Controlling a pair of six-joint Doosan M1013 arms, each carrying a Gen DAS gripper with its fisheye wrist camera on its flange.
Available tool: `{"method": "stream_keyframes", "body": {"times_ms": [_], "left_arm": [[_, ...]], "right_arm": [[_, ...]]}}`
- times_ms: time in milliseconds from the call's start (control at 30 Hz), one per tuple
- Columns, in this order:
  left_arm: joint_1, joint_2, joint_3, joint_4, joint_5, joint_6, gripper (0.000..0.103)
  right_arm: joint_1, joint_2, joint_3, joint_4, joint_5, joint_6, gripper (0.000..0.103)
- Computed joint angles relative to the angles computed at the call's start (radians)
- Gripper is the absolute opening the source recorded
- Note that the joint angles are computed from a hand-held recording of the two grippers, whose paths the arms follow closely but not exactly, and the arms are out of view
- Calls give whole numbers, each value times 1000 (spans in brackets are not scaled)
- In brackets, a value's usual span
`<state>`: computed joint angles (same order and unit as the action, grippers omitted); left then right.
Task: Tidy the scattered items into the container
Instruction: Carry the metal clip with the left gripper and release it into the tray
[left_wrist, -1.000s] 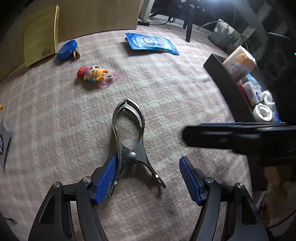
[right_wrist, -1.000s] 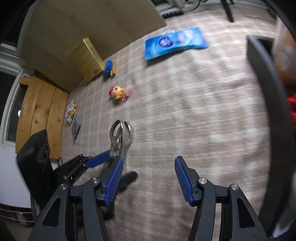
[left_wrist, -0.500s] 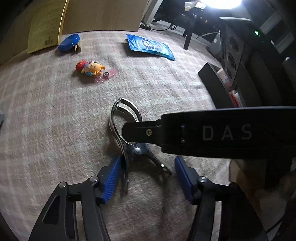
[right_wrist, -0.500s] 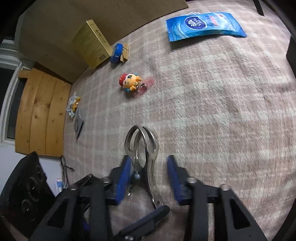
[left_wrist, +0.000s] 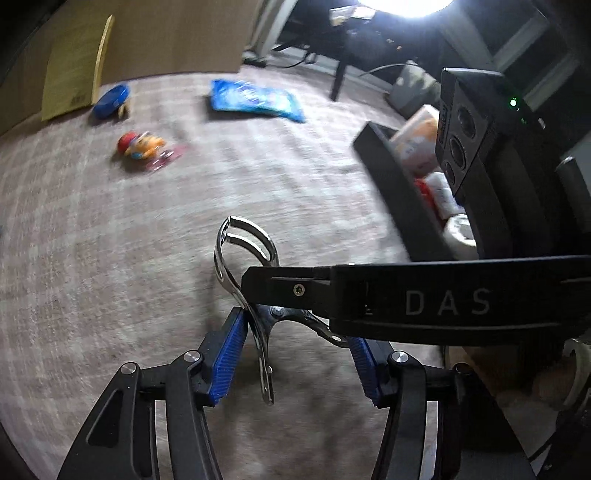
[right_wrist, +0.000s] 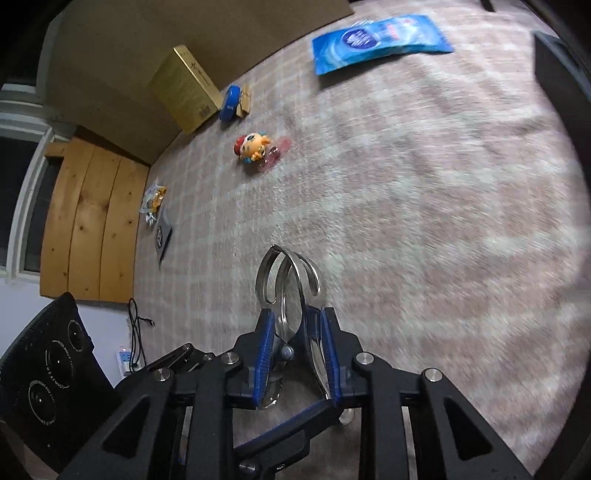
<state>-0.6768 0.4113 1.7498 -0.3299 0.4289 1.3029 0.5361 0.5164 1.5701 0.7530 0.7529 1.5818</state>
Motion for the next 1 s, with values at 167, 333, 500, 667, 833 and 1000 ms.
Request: {"method": "stream_keyframes", "body": {"times_ms": [167,333,500,667,833,1000], "left_arm": [[-30,-3,-39,17,-3,17,58],[-58,11,-92,14,2,43,58],[-89,34,-169,-13,15,113,58],[-123,76,-270,-15,42,155,58],[-147,125,-363,-37,85,205,58],[-169,184,-463,-43,144,236,58]], "right_arm": [[-19,-69,65,1,-50,-9,23],[-52,-137,125,5,-97,-5,23],[-88,-213,188,-15,-144,12,23],[-132,-284,242,-48,-188,46,23],[-182,-337,278,-93,-204,74,23],[-231,-371,307,-125,-206,99,23]]}}
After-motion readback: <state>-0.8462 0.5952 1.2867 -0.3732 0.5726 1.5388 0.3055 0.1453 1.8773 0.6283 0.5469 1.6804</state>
